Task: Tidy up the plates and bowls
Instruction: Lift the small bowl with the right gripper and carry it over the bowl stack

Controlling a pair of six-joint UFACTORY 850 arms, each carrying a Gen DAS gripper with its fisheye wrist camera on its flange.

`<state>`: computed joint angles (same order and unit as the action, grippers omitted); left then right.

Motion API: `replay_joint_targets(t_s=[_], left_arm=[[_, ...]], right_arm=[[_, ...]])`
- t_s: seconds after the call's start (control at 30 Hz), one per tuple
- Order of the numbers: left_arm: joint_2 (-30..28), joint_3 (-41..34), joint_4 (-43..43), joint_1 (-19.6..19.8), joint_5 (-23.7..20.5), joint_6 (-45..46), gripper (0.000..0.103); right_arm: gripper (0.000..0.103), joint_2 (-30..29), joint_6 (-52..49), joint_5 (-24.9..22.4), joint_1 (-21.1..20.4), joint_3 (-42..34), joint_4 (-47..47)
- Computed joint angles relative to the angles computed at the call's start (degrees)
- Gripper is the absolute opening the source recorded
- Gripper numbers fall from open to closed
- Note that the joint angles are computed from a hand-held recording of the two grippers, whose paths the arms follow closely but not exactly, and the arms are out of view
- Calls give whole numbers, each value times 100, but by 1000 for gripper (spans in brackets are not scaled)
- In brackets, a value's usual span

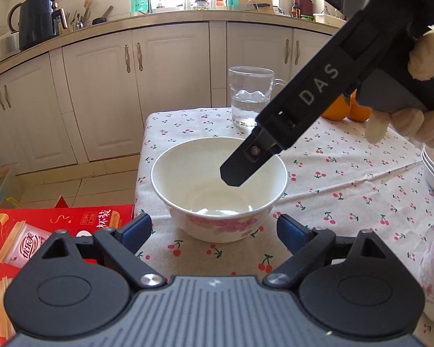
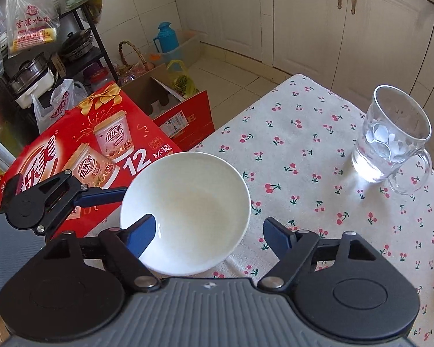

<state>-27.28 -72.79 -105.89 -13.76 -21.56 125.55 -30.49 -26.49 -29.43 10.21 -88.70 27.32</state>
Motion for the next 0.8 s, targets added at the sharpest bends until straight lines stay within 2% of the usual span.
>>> replay_joint_targets(t_s=[0.23, 0.53, 0.8], left_arm=[[-37, -61, -128, -31, -4, 239, 91], [-108, -192, 309, -5, -107, -162, 83], [-98, -199, 420, -10, -77, -245, 83]], right_arm=[[70, -194, -355, -187, -140, -159, 524], [64, -320, -603, -346, -231, -308, 902], [60, -319, -790, -431, -258, -287, 1134]])
